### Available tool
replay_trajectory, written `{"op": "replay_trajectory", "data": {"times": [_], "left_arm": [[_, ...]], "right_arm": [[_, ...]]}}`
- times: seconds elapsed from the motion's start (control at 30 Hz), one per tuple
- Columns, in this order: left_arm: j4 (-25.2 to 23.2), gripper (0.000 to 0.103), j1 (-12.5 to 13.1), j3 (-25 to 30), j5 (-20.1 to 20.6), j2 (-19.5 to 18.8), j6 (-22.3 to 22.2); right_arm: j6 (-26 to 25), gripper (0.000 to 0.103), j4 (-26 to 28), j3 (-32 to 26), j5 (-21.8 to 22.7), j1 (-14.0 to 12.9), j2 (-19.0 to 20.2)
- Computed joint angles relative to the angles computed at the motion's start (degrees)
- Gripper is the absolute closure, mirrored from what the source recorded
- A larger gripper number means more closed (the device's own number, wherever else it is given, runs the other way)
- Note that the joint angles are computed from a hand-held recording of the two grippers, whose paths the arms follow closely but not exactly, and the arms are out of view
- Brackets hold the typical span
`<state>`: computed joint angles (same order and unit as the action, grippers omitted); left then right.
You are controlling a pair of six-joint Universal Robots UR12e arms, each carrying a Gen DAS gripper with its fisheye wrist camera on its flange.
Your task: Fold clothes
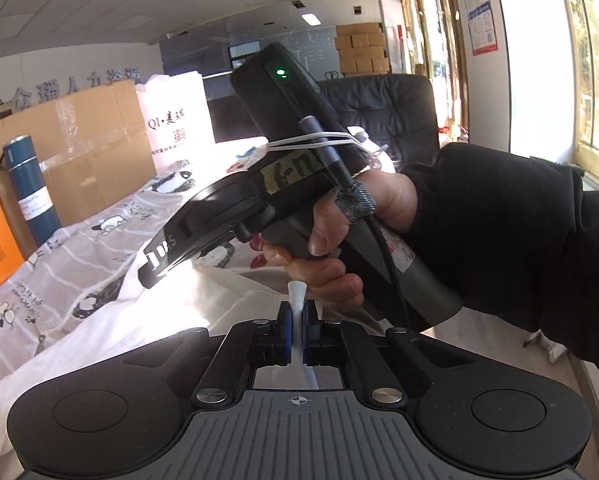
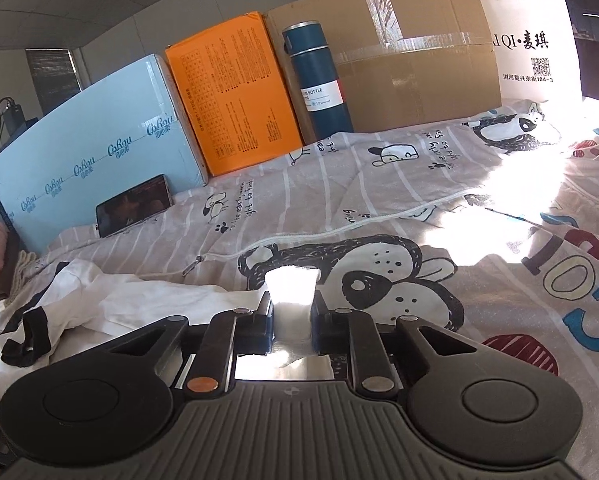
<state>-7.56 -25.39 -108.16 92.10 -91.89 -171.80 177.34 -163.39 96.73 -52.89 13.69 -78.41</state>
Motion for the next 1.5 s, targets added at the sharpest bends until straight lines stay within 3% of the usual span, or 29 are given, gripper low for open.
{"op": "replay_trajectory", "data": {"times": [0.27,0.57,0.63,0.77,0.93,1.13,1.27,1.37,1.43,1.5], "left_arm": [[10.92,0.100,1.50,-5.78,4.96,5.28,-3.92],[21.42,0.100,2.54,-12.55,15.34,13.17,-6.78],[21.89,0.100,2.87,-14.31,18.20,15.39,-7.97],[19.08,0.100,2.74,-17.70,25.30,19.58,-9.35],[10.14,0.100,4.46,-20.80,29.08,24.07,-14.86],[-0.01,0.100,7.70,-22.62,27.29,27.74,-23.45],[-8.19,0.099,8.59,-22.49,26.08,29.61,-28.30],[-10.39,0.090,9.49,-22.92,24.45,31.04,-30.25],[-10.29,0.077,10.04,-23.22,24.12,31.48,-30.62],[-10.18,0.045,10.37,-23.42,24.39,31.76,-31.10]], "right_arm": [[4.34,0.088,-7.19,-1.77,-4.70,3.48,-0.98],[7.10,0.089,-9.33,-7.26,-12.62,12.83,-0.15],[6.66,0.089,-8.34,-9.14,-14.26,15.32,0.81],[5.65,0.089,-4.81,-12.61,-16.24,19.70,2.96],[2.72,0.089,-0.21,-16.32,-20.79,24.73,6.11],[0.49,0.089,7.62,-21.16,-26.39,28.75,10.64],[-0.33,0.087,14.81,-24.19,-27.68,29.60,12.96],[1.63,0.061,15.56,-24.75,-23.62,28.91,13.44],[3.56,0.048,15.50,-24.85,-20.00,28.21,13.29],[4.82,0.037,14.78,-24.65,-17.82,27.75,12.88]]}}
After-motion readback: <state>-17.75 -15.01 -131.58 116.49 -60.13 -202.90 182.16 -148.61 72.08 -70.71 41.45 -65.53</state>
